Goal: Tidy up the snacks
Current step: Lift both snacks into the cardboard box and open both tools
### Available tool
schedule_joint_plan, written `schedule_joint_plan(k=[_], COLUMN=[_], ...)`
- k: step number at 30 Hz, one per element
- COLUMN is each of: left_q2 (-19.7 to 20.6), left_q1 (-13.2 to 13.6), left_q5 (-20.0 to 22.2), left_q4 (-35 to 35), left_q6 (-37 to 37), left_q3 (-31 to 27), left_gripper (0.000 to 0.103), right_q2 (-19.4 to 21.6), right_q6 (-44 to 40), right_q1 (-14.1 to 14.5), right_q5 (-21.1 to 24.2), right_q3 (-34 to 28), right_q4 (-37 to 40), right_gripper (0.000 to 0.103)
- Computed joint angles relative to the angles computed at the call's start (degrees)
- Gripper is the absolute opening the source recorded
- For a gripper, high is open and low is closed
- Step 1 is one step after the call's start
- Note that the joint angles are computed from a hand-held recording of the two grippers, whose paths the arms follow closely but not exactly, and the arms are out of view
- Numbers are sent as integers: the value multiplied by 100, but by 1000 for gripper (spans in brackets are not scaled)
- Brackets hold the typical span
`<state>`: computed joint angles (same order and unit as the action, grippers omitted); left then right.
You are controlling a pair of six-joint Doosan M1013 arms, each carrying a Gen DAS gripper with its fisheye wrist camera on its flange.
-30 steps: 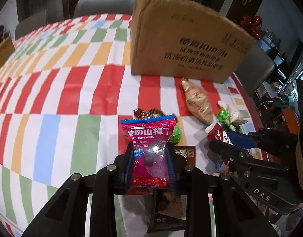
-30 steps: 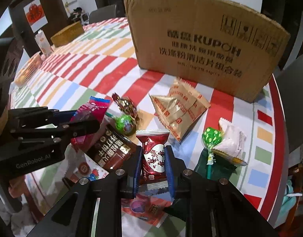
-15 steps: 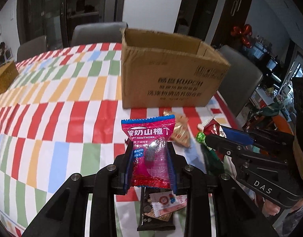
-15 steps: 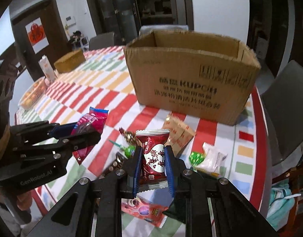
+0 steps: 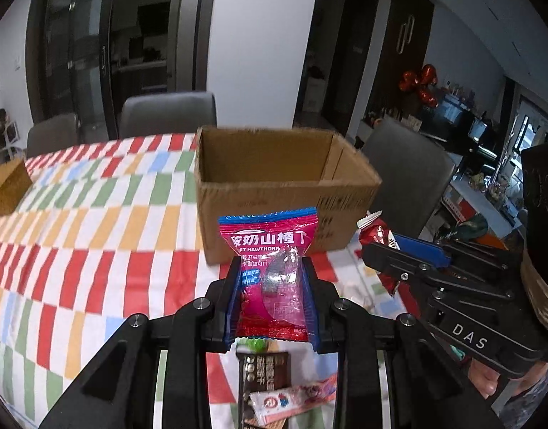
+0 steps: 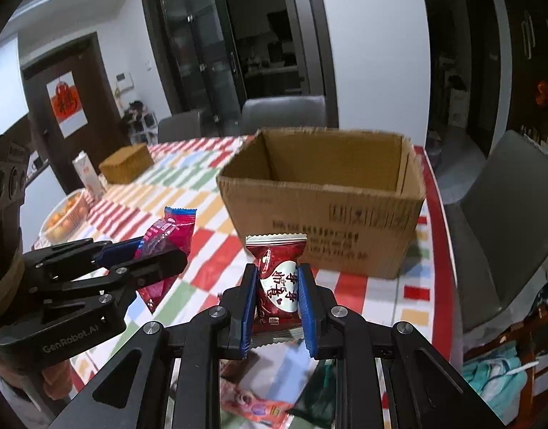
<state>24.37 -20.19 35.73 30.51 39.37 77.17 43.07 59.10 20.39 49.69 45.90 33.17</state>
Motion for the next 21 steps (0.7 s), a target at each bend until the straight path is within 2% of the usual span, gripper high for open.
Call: schedule_joint_plan(k=[10, 18, 21], left_q2=[127, 301, 393], left_q1=[8, 155, 196], left_q5=[10, 54, 166], left_q4=[424, 39, -87], left_q6=[39, 539, 682], left_q3=[-470, -926, -1112], left_gripper=[30, 30, 30], right_q2=[79, 329, 556], right_q6=[65, 299, 480], right_q1=[-41, -59, -60], right_q5=[-214, -171, 18], right_q3=[-407, -1058, -1534], right_q4=[108, -73, -204], right_gripper=[23, 23, 23])
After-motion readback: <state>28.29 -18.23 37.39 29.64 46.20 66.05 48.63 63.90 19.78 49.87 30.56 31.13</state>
